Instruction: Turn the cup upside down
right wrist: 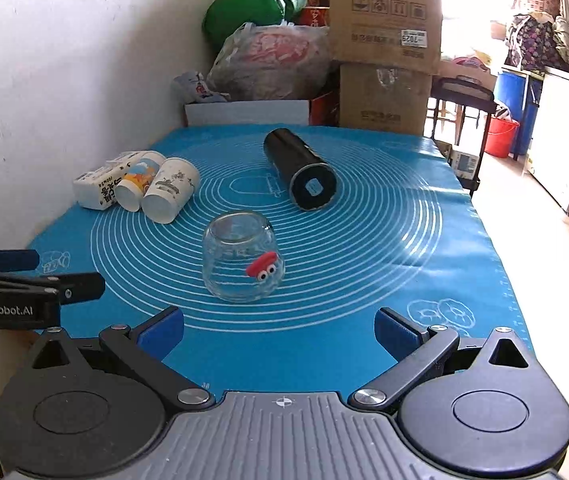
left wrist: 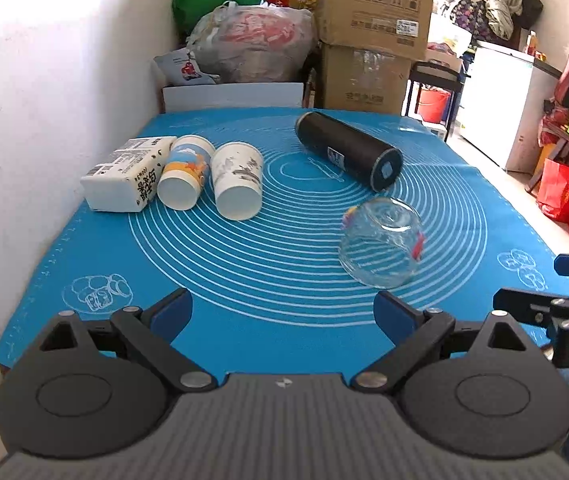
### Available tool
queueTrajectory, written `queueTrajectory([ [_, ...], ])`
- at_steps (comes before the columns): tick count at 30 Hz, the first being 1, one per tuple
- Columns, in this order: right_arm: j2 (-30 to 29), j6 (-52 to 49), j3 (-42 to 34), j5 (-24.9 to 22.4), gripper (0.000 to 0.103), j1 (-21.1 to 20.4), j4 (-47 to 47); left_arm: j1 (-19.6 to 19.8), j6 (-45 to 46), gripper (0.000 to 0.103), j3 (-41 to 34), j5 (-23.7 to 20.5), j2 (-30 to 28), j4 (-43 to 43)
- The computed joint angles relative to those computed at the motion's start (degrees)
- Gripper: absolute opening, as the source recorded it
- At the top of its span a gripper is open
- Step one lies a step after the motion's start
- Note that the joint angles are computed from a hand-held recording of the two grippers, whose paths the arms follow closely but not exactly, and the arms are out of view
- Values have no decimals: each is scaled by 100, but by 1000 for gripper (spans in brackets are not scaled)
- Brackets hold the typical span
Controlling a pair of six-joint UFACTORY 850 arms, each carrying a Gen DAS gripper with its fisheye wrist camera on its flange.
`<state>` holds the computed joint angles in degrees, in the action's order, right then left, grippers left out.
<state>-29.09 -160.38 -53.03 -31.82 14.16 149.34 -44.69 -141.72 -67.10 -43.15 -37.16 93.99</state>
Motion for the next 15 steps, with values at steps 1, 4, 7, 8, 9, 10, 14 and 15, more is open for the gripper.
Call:
queueTrajectory([
  [1, 16, 2, 38, -28, 103, -17, -4, -23, -16, 96, 2, -16, -10, 8],
  [4, 54, -73, 127, -87, 103, -43, 56, -73, 5, 96, -20, -46, -44, 3],
  [7, 91, -100, 201, -125, 103, -70, 52, -114, 47, 96, -33, -76, -62, -13],
  [8, 95, -90, 207, -114, 103, -75, 39, -119, 53, 96, -41, -83, -68, -10],
  [9, 97, -70, 208, -100, 103, -79, 26, -127, 50, 96, -45, -105, -75, -25],
  [10, 92, -46, 208, -107, 103, -79, 25, -133, 50, 96, -53, -125, -81, -40],
  [14, 106, -77, 251, -185, 103, -93, 47, -146, -13, 96, -53, -140, -88, -11],
  [15, 114, -77, 266, -206, 102, -97, 43, -150, -41, 96, -46, -154, -87, 3],
])
